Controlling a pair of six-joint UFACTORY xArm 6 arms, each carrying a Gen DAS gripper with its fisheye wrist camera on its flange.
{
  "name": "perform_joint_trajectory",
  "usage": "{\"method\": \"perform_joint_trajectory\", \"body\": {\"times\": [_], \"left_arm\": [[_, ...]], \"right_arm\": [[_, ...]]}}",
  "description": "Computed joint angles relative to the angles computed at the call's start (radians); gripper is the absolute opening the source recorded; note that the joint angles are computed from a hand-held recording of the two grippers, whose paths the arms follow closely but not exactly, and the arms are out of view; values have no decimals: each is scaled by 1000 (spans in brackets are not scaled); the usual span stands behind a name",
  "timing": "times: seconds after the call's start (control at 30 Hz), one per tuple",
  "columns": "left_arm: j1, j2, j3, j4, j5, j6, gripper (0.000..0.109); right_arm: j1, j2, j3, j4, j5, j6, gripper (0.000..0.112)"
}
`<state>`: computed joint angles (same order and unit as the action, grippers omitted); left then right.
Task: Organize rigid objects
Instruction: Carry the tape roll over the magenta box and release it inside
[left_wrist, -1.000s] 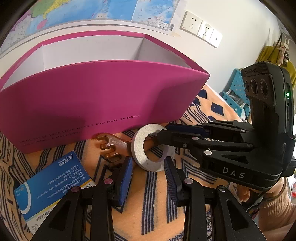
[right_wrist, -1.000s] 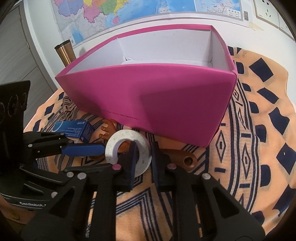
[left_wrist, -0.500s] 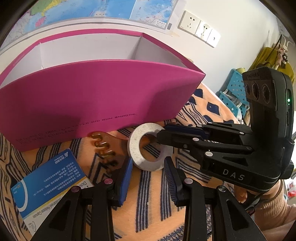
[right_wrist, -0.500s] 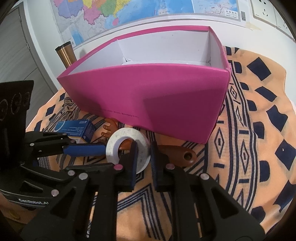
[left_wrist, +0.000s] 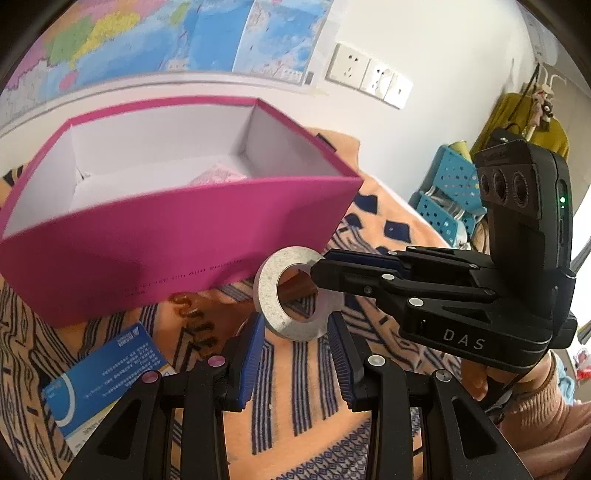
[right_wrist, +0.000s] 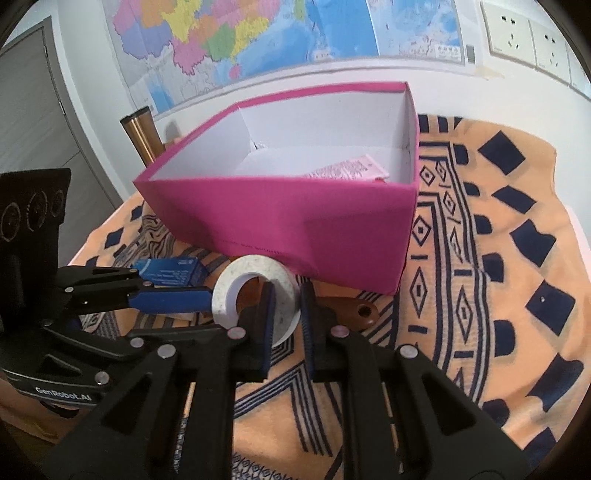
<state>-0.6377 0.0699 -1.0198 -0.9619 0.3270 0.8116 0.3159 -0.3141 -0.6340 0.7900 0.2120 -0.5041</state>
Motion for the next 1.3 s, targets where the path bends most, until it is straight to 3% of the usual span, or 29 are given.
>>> {"method": "perform_joint_trajectory", "body": {"times": [0.53,1.3], "left_arm": [[-15,-41,-32,-40,-36,73,35],[-12,55,-170,51,-71,17,35]], "right_arm": [[-12,-62,-19,-113,-38,61,16],[-58,16,-130,-214,-61,95,16]]}}
